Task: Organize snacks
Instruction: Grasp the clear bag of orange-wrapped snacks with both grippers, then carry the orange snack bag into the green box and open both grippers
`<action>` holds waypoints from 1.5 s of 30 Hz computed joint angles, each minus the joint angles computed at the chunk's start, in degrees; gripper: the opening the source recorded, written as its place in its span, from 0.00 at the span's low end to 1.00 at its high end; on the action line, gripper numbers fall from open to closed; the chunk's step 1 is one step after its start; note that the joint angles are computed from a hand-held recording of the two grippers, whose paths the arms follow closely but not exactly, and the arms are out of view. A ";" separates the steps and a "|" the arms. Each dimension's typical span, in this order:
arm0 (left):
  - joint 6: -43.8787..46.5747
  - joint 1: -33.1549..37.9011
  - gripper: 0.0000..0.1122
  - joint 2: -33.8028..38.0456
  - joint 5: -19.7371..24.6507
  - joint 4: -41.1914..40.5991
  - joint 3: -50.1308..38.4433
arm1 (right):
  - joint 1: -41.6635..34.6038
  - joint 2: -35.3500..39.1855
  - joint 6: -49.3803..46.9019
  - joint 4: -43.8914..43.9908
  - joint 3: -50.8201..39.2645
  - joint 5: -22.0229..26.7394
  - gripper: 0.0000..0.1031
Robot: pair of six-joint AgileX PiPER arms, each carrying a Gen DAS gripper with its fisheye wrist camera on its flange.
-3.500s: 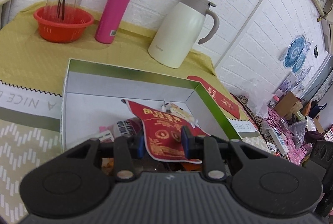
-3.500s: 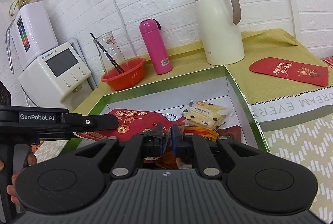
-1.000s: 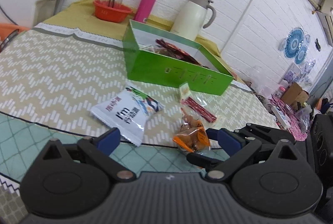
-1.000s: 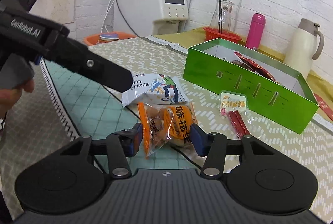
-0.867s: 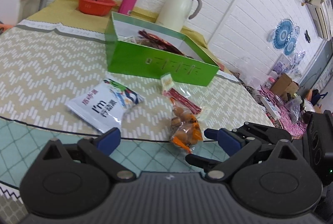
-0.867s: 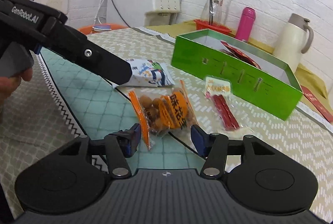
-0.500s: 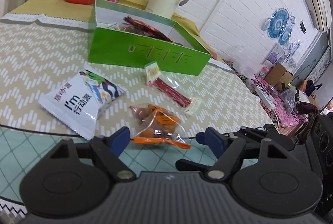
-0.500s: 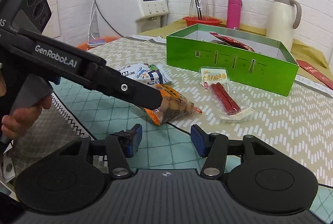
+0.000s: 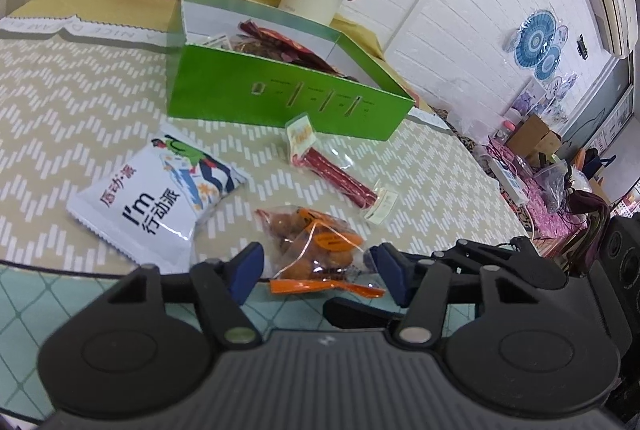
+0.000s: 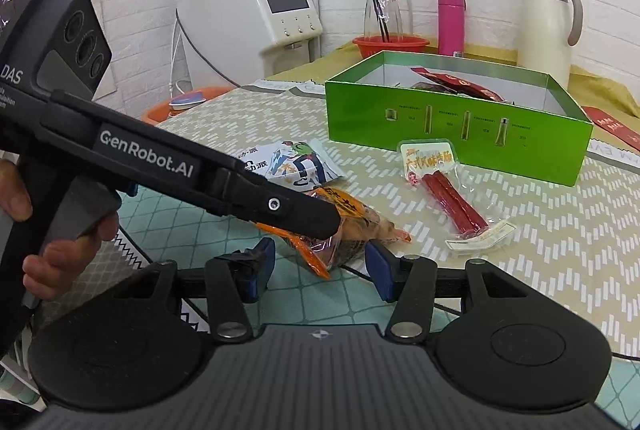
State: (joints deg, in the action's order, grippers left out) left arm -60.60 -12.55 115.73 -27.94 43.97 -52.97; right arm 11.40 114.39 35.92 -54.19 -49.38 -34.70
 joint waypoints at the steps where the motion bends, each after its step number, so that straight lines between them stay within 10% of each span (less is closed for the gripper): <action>1: -0.65 0.15 0.47 0.30 -0.17 0.57 -0.19 | -0.05 0.33 0.56 -0.19 -0.39 0.05 0.73; 4: -4.14 0.56 0.24 1.76 -0.86 3.29 -1.30 | 1.11 1.15 -1.47 3.10 -0.75 1.34 0.38; 22: 0.14 0.93 0.21 -4.04 1.46 -0.06 -9.20 | -0.04 -1.12 -1.69 6.16 -9.25 -0.34 0.36; 45: -49.68 7.28 0.21 16.57 5.33 46.81 -43.95 | 0.24 16.90 36.91 -23.64 -41.49 8.15 0.36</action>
